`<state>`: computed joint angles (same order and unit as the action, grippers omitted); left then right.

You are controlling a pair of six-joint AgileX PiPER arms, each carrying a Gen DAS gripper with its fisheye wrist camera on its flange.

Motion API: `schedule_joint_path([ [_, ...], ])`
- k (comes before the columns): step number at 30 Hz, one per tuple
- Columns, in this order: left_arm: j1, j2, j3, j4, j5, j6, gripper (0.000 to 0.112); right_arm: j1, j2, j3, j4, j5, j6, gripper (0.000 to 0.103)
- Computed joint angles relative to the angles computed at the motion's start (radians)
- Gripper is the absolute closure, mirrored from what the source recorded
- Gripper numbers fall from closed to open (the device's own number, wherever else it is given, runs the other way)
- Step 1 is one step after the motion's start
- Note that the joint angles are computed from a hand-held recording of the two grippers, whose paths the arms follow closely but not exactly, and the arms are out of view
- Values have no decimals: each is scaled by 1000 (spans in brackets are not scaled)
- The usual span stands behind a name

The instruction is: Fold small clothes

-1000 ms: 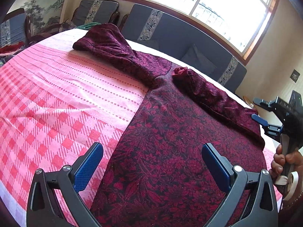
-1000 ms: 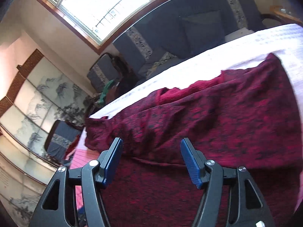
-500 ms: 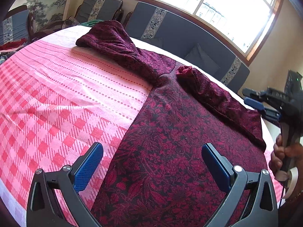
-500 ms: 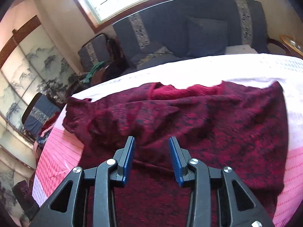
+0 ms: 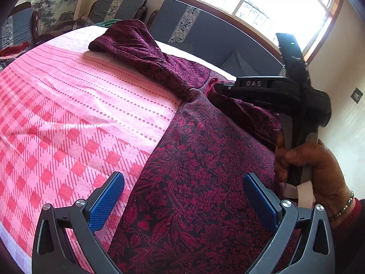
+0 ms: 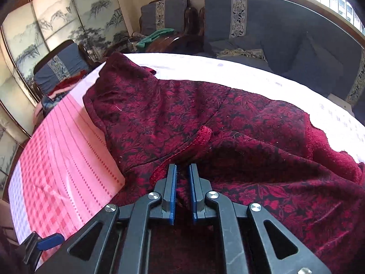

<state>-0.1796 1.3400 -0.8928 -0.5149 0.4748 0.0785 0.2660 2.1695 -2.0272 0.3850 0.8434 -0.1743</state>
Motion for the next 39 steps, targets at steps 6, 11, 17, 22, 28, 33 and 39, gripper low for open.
schedule_joint_path([
  [6,0,-1,2,-1,-1,0,9,-72,-92,111,42,-99,53,90],
  [11,0,-4,5,3,-5,-3,9,-3,61,-104,-155,61,164,90],
  [17,5,-9,9,-4,-2,0,9,-49,-43,82,-52,-59,140,90],
  [22,55,-16,24,-165,20,149,9,-103,-336,492,167,-240,-64,90],
  [28,219,-40,-53,-295,193,326,10,-116,-577,805,21,-325,-68,90],
  [33,393,122,-312,-300,363,438,10,-179,-601,903,136,-354,-169,89],
  [39,518,495,-720,-330,590,340,17,-169,-577,983,229,-412,-239,89],
])
